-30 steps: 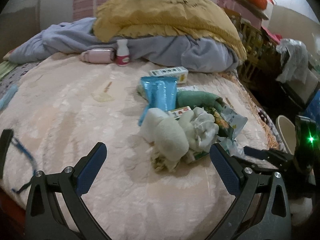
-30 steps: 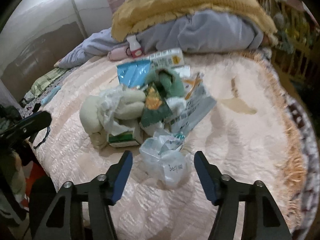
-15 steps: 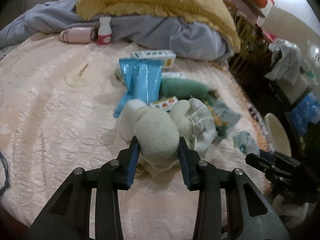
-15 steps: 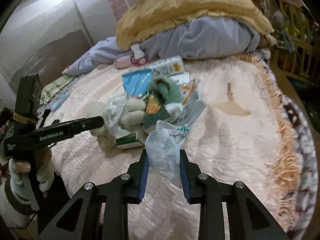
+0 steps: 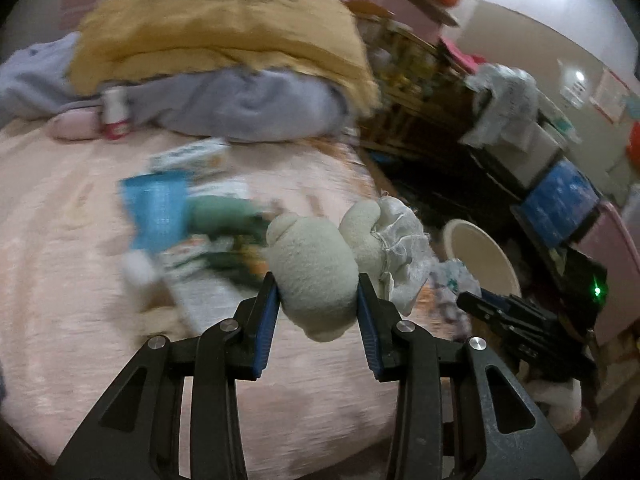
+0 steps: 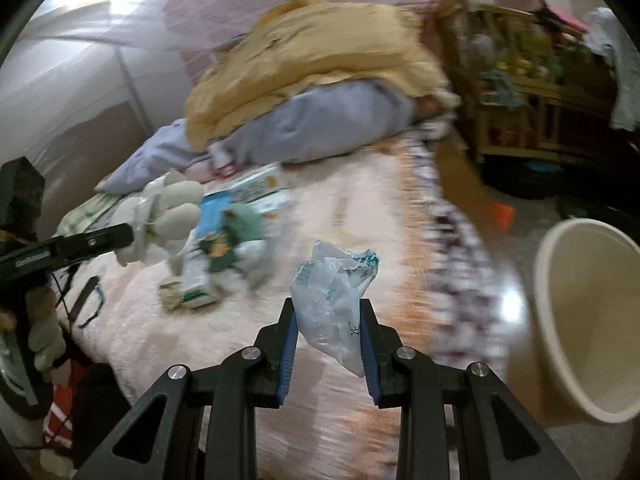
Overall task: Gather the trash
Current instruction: 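Carry tissue and bag to the cream bucket and open both tools to drop them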
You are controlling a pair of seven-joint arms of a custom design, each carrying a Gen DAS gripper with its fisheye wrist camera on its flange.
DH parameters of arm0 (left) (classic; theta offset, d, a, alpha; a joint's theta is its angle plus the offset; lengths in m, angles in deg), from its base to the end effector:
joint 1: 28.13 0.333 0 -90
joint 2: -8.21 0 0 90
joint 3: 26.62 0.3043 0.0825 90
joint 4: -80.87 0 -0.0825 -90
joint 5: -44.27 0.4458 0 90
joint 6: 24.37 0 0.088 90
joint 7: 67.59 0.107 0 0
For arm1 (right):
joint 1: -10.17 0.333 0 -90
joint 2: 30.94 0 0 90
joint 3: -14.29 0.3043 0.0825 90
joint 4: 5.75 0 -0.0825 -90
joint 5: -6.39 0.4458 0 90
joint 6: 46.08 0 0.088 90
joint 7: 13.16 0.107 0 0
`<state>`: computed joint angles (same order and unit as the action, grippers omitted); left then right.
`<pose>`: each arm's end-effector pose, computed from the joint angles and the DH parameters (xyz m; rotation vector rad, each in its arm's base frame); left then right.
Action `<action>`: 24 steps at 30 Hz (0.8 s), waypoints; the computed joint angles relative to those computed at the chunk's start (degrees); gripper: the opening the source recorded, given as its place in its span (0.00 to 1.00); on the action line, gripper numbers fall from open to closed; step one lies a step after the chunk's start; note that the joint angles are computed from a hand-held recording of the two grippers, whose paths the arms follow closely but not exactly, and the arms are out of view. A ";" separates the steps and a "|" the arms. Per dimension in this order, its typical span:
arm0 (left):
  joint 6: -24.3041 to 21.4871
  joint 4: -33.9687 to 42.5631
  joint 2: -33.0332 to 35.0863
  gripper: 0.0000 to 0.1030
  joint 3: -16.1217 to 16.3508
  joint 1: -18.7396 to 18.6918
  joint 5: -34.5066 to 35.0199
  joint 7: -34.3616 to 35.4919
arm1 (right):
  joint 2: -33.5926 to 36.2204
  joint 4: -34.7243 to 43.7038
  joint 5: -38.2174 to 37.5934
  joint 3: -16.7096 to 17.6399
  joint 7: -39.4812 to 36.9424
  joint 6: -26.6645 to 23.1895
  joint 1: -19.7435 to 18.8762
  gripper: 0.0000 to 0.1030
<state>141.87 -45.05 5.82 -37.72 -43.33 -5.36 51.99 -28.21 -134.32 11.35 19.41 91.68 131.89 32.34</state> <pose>0.5691 -0.2310 0.4263 -1.7233 2.1228 -1.1998 0.5583 0.2795 0.3912 -1.7705 1.5538 -0.3639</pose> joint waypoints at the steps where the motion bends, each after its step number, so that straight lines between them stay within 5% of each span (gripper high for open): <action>1: -0.49 1.42 1.13 0.34 -0.52 -0.50 0.29 -0.16 | -1.48 -1.58 -4.82 -1.76 4.53 -0.19 0.03 0.27; 5: -2.56 9.01 7.64 0.34 -3.83 -0.96 3.87 -3.69 | -6.21 -5.64 -18.96 -1.58 17.43 -1.85 -6.04 0.27; 11: -6.27 21.98 18.89 0.35 -8.02 -2.24 14.99 -12.33 | -10.41 -8.95 -30.21 1.95 28.51 -5.14 -18.23 0.27; 15: -7.20 30.93 26.86 0.37 -7.00 -6.15 25.95 -22.39 | -10.02 -9.94 -28.51 0.84 28.45 -4.82 -20.84 0.27; 19: -7.69 38.72 33.70 0.41 -6.75 -8.67 33.32 -28.62 | -9.25 -10.13 -35.57 2.36 37.34 -4.22 -25.19 0.32; 24: -7.78 44.06 39.59 0.54 -11.81 -6.33 35.58 -29.22 | -9.54 -11.24 -38.10 1.45 43.16 -2.68 -26.73 0.41</action>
